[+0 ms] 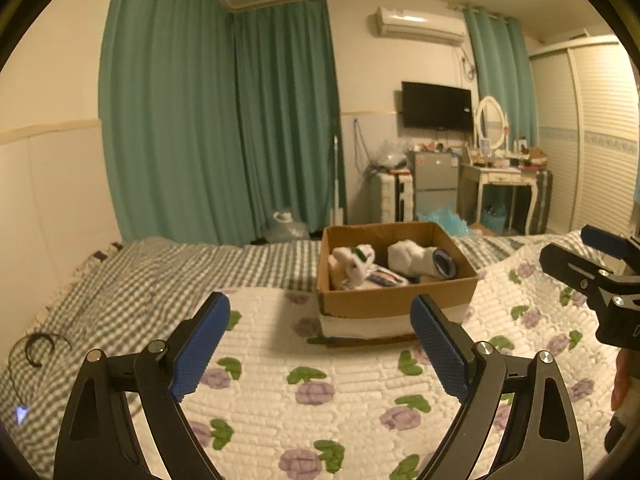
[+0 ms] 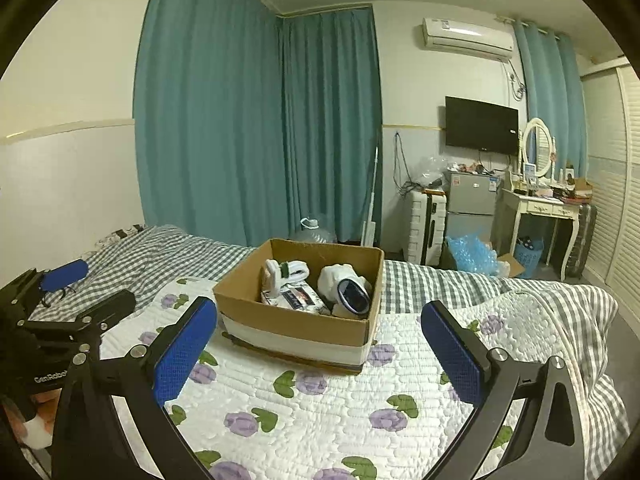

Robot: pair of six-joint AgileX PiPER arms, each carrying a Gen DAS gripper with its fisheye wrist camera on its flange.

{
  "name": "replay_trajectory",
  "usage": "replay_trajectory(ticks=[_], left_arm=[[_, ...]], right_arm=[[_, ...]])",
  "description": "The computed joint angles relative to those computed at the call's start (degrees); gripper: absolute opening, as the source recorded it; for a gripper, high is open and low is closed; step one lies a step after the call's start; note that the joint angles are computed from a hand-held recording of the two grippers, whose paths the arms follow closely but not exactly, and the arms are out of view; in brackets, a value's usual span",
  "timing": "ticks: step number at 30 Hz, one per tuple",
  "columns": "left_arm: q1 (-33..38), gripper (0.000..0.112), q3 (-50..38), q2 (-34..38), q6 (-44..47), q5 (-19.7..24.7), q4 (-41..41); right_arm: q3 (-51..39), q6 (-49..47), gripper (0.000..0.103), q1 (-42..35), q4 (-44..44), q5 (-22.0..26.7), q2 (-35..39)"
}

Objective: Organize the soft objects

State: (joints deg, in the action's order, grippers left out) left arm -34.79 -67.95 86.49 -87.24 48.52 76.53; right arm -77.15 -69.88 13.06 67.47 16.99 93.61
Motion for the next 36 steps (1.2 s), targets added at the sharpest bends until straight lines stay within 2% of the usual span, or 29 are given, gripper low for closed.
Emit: replay_trajectory(ticks=[10,15,19,23,29,36], left_arm=[[0.7,0.093,-0.3,0.0,1.2,-1.8,-2.1],[0.4,0.093,-1.2,0.3,3.1,-1.9,-4.0],[0.8,0.093,-1.6,0.3,4.3,-2.5,-5.7],[0.8,0.093,-1.4,0.2,4.2,-2.5,-5.7],[0.5,0.093,-0.6,-0.5,3.4,-2.6,-5.0],[0.5,0.093,-0.3,-0.6,3.5,-2.7,-5.1]], right_arm=[[-0.6,2.5,0.103,-0.4,-1.3,0.8,0.6],[-0.8,6.1,0.103,0.0,-5.1,-0.2,1.2],[-0.4,5.4,0.103,0.3,-4.9,-0.8,1.3],[-0.4,5.8,0.103,0.2,-5.2,-0.9,1.4],[-1.6,11.5,0.103,0.4,-10.4,-1.0,2.3],[-1.7,11.8,0.103,0.3,-10.8,-1.0,2.5]])
